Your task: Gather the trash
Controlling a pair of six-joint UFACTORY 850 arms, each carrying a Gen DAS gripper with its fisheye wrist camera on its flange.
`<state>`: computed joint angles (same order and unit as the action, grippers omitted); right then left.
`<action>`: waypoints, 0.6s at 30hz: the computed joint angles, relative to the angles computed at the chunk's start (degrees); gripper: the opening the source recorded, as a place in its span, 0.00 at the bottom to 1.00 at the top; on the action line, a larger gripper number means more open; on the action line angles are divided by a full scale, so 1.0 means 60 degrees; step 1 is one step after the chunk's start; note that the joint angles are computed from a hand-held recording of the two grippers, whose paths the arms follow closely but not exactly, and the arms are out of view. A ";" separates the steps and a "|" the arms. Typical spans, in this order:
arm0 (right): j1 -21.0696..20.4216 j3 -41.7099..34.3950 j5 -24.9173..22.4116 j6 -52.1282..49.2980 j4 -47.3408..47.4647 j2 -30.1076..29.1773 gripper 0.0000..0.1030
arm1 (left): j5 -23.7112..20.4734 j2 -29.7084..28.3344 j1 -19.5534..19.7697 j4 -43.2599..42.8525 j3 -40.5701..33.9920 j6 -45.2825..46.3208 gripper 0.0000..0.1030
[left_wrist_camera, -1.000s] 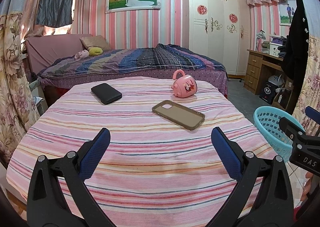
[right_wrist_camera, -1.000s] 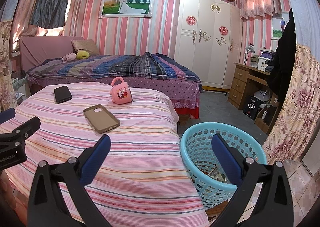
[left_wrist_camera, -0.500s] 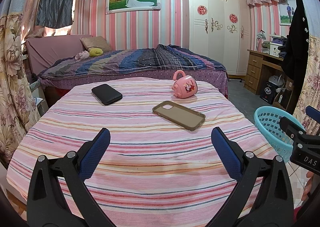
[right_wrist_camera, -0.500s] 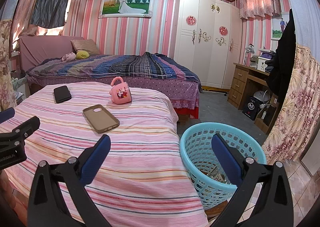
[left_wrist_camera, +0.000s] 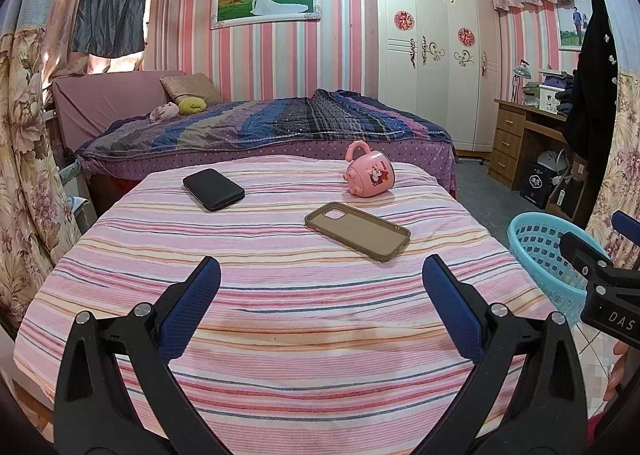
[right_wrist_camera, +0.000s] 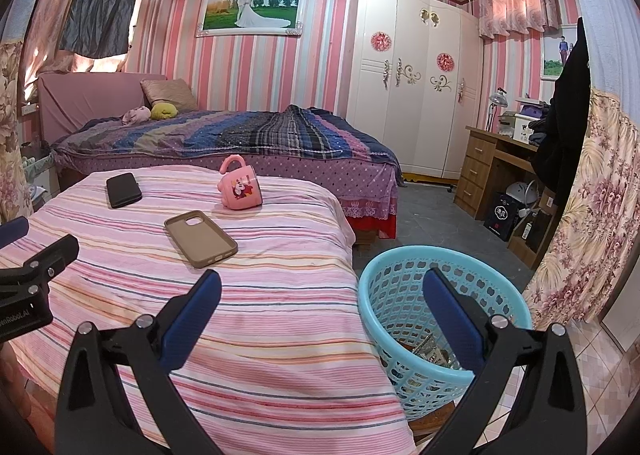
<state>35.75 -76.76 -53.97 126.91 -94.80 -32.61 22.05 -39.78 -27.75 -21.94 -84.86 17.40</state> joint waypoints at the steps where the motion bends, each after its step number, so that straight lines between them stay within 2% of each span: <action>1: 0.0003 -0.0011 -0.0007 -0.0005 0.0004 -0.0007 0.96 | 0.0000 0.0000 0.0000 0.0000 0.0000 0.0000 0.95; 18: -0.0003 0.0011 -0.0004 0.0008 -0.0012 0.0005 0.96 | 0.0055 0.0021 -0.0012 0.0104 0.0037 -0.0058 0.95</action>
